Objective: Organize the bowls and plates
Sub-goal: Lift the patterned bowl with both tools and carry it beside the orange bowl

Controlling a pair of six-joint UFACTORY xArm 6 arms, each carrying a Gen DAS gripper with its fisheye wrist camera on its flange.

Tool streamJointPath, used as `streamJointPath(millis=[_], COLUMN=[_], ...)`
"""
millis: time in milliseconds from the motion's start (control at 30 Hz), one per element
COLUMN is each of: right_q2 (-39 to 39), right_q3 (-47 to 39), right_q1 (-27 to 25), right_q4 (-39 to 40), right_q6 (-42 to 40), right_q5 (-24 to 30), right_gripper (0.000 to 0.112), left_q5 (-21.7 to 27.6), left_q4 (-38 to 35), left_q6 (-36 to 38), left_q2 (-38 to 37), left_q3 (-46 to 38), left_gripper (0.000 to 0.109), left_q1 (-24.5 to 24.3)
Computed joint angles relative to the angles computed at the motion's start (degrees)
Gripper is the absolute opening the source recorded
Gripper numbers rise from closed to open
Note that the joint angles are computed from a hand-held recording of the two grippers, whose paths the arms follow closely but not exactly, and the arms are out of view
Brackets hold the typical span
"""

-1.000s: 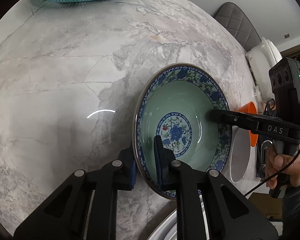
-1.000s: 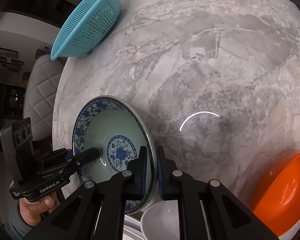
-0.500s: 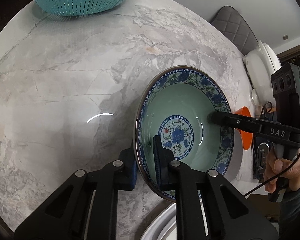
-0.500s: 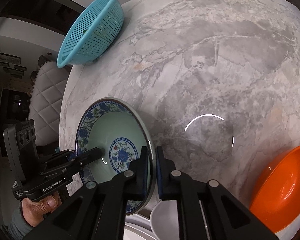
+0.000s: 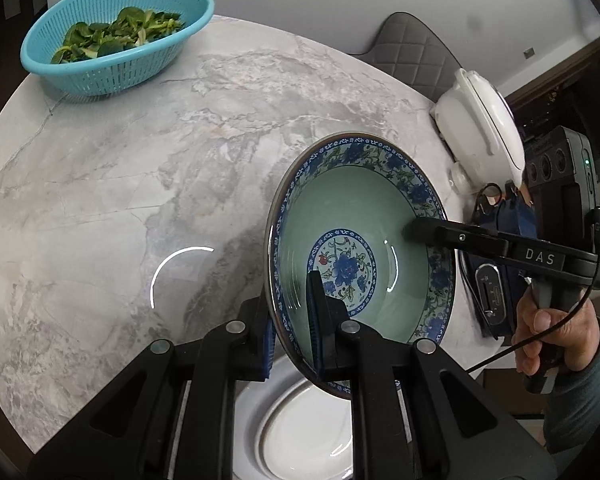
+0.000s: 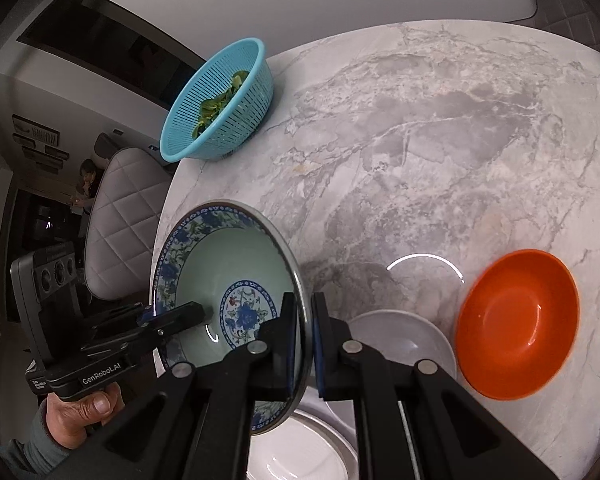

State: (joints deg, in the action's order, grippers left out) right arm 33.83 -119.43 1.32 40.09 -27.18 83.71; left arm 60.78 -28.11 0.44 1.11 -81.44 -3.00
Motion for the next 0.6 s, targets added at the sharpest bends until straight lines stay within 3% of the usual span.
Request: streamJointPath(millis=[300, 600], right_q2=[-12.3, -19.6], right_q3=[15.3, 28.6], right_q1=[-7.3, -16.6], right_q4=[1.8, 1.1], right_q6=[-4.1, -6.6], right_q5=[-2.1, -4.0], right_gripper=[0.010, 0.010], left_q5=[-0.1, -1.5], left_q4=[-0.2, -0.1], left_q6=[-3.0, -5.8], left_q2=[-3.1, -0.5], left_q3=[1.7, 1.6], left_gripper=[0.012, 0.012], left_q1=[-9.5, -20.2])
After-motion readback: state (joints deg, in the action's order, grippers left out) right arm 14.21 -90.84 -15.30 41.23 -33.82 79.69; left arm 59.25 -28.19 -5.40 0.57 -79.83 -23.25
